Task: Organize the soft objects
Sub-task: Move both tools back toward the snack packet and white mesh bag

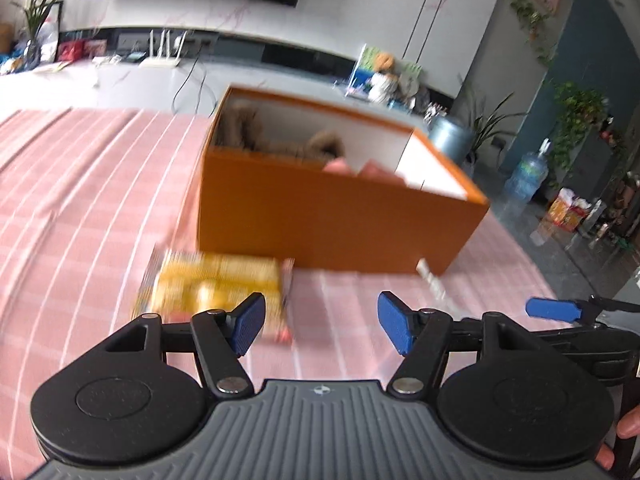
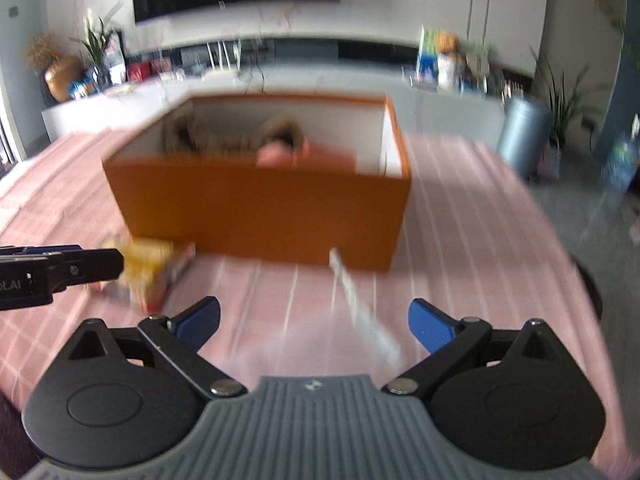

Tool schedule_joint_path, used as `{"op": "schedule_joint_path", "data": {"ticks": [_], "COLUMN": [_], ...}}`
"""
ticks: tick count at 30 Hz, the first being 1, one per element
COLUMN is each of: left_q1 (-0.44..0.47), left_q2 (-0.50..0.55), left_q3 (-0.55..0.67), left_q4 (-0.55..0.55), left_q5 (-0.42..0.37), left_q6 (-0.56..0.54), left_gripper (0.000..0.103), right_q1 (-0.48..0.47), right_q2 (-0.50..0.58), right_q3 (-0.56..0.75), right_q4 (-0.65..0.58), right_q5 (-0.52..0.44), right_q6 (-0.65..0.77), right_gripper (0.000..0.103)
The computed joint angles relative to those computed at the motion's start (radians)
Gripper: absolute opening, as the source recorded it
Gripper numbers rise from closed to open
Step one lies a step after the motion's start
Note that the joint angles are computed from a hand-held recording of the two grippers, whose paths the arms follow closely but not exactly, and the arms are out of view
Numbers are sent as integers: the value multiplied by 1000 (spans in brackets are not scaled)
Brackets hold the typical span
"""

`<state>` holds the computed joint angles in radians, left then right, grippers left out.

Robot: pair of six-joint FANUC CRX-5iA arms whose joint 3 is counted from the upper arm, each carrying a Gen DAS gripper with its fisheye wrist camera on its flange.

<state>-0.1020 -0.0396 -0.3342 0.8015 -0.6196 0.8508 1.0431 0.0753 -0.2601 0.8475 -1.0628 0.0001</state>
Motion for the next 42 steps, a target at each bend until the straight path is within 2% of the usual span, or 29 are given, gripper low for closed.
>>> {"op": "schedule_joint_path", "data": {"ticks": [4,6,11,18,24,28,30,31,34,36,37,38,39,42], "left_q1": [12,16,11,2,16,26,33,35,42,46,48,48,46,39], "left_q2": [-13,-14,-8,-4,19,33,39,41,46,50,52,54,55,69], "left_q3": [-45,-60,-60,-46,-13,6,20,27,38,41,44,47,46,64], "left_q4": [3,6,-13,-72,-120,-148,-175,-188,-204,-194,-190,-186,-178,-160], "left_q5": [-22,-23,-23,-2,4,-2,-9,-11,-15,-21,-28,-33,-35,-66], "left_q6": [-23,-22,-7,8,38,72,102,114,143,160,166,169,167,186], "left_gripper": [75,71,69,69,69,69,69,69,69,70,70,70,71,72], "right_q1": [15,15,-21,-61,-83,-80,-71,-70,-68,-68,-69,-71,-73,-88], "right_q2": [4,2,-2,45,132,208,239,232,223,220,219,219,210,178], "right_q3": [3,3,18,72,166,241,266,249,229,222,222,223,213,181], "right_q4": [-101,-137,-231,-284,-275,-256,-231,-211,-176,-159,-156,-155,-155,-175], "right_q5": [5,9,49,75,36,-17,-47,-24,3,8,8,5,17,83], "right_q6": [-32,-59,-116,-143,-82,39,103,105,117,122,129,141,147,153], "right_gripper": [99,99,99,100,101,99,91,88,68,37,28,9,2,0]}}
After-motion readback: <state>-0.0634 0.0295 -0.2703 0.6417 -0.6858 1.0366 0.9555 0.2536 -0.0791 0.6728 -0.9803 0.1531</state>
